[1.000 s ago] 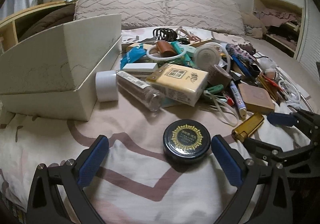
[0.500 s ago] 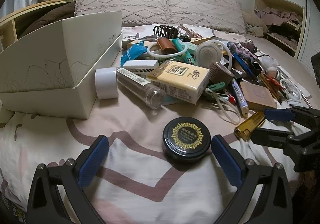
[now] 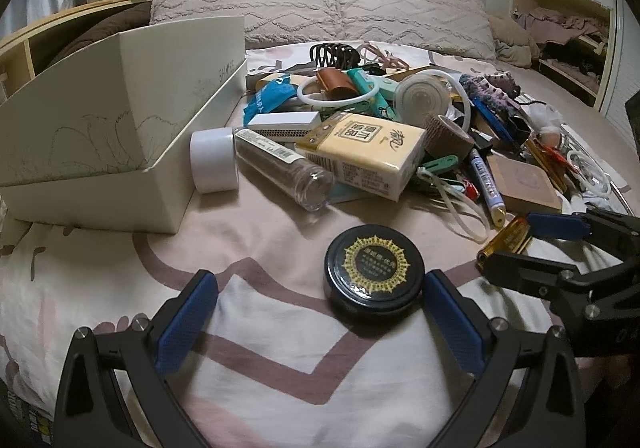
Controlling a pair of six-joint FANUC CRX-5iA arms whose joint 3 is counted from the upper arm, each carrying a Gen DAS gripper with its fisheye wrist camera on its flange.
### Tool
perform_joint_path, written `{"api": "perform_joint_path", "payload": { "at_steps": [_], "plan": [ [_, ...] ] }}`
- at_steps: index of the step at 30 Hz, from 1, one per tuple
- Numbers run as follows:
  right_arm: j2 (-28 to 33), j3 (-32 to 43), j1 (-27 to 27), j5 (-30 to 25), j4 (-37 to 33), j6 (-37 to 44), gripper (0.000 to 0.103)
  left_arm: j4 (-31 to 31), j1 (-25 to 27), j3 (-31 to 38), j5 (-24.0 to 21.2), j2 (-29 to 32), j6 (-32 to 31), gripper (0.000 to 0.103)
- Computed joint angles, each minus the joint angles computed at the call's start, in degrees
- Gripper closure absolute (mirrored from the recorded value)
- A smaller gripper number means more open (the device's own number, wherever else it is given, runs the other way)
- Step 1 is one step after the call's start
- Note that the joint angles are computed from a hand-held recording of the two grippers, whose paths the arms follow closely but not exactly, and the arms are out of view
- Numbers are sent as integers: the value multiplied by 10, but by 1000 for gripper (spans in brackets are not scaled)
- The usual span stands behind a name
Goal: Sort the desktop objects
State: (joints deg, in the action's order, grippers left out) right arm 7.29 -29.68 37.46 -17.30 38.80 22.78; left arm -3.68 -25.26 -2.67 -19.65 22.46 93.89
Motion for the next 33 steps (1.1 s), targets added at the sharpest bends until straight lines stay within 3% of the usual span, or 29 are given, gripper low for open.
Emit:
{"api": "perform_joint_path", "payload": {
  "at_steps": [9, 17, 23, 29, 33],
  "plan": [
    [-17, -47, -8, -7, 146, -131, 22, 16, -1, 0, 3, 5, -18, 0],
    [-50, -103, -12, -53, 274, -277, 22, 10, -4, 9, 3, 11, -16, 0],
    [-45, -103, 4, -98, 275, -281, 22, -30, -13, 25, -3, 18, 12, 1],
    [-46, -109, -7, -80, 289, -295, 22, 36, -4, 10, 7, 20, -49, 4],
    [-42, -111, -5, -87, 304, -306, 22, 43, -4, 14, -1, 25, -53, 4]
  ]
}}
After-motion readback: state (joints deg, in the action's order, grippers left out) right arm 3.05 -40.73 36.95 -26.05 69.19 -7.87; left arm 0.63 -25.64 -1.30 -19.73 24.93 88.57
